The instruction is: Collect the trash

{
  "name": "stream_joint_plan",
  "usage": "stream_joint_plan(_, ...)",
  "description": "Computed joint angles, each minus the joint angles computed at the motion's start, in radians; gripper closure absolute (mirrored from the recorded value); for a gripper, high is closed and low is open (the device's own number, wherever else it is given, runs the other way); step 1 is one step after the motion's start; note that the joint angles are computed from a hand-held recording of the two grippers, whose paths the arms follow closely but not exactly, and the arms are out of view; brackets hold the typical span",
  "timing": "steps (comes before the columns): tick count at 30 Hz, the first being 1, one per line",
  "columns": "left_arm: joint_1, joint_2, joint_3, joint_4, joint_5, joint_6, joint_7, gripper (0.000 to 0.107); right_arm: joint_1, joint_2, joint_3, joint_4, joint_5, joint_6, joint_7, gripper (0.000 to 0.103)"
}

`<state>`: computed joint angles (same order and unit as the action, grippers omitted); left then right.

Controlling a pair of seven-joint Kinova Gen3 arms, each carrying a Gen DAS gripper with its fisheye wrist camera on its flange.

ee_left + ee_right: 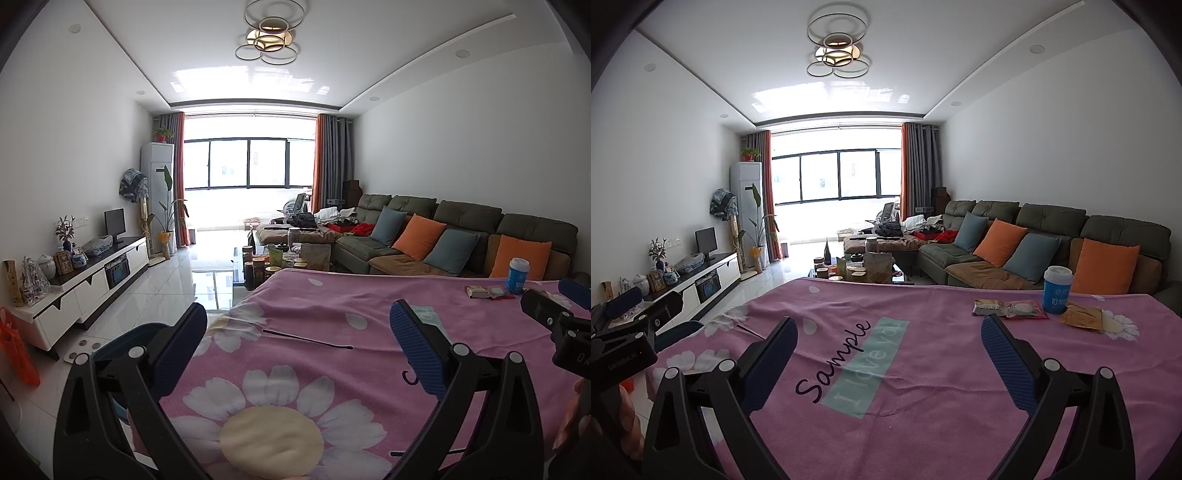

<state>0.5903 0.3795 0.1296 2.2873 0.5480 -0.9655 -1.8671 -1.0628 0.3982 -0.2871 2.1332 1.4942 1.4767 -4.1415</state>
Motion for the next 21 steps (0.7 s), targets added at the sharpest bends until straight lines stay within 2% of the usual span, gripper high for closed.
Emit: stream_joint_plan(21,0.001,0.004,-0.001,-0.003,0.005,-0.005,-0.005,0.010,-0.001,-0.001,0.000,-0.003,0.000,0.002,0.000,0.007)
